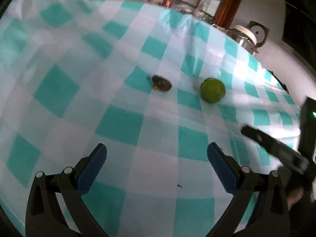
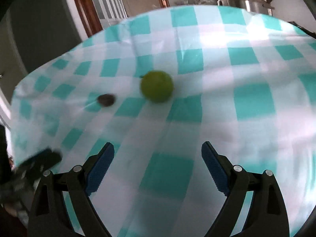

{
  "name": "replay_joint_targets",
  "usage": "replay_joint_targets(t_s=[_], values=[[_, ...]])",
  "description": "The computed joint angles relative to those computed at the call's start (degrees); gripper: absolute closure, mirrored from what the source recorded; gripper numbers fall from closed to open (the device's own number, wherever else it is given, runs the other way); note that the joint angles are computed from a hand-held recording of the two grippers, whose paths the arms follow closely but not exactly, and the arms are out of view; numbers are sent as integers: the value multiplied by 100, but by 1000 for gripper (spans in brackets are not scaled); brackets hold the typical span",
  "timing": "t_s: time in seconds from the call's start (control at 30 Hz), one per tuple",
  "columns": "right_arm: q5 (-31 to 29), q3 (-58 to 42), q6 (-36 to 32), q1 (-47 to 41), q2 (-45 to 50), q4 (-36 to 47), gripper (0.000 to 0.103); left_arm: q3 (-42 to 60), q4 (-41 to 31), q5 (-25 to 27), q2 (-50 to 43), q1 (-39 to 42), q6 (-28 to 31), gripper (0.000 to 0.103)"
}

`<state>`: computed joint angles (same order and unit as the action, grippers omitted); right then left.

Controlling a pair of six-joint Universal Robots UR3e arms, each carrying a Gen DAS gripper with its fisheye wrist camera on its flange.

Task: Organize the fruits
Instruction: 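Return to the table and grasp the large green fruit with the right tool, then grasp the dark fig with the left tool while the right tool holds the green fruit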

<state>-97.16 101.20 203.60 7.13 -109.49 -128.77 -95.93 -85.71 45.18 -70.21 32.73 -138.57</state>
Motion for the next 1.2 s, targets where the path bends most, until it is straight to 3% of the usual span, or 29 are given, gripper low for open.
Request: replay_joint_targets(t_s=[0.1, 0.2, 0.47, 0.5, 0.53, 0.63, 0.7, 0.87, 1.0, 1.13, 1.2], values=[[463, -264, -555, -609, 560, -157, 16, 79, -733, -399, 158, 396, 523, 2], [669, -1027, -848, -810, 1425, -60, 16, 89, -697, -367, 155, 365, 416, 2], [112, -3003, -1340, -451, 3132, 521, 16, 69, -518, -334, 90, 311, 170, 2], [57, -3044, -1363, -405, 3167, 536, 23, 67, -522, -341, 81, 319, 157, 2], [-53, -3047, -1353, -341, 3171, 539, 40, 66, -515, -337, 80, 326, 135, 2], [-22, -2444, -991, -278, 2628, 486, 40, 52, -471, -297, 78, 314, 79, 2], [252, -1426, -611, -316, 1776, 120, 40, 54, -442, -272, 71, 285, 66, 2], [166, 590, 510, -3, -159, -432, 40, 222, -465, -27, -67, 18, 102, 2], [-413, 856, 1095, 381, -589, -476, 40, 400, 194, 563, -429, -704, -465, 2], [358, 1160, 1081, -141, -1095, -407, 40, 893, 2153, 1795, -1492, -2110, -1889, 2], [801, 1345, 1040, -508, -1320, -376, 40, 1402, 2525, 2335, -2115, -2609, -2160, 4]])
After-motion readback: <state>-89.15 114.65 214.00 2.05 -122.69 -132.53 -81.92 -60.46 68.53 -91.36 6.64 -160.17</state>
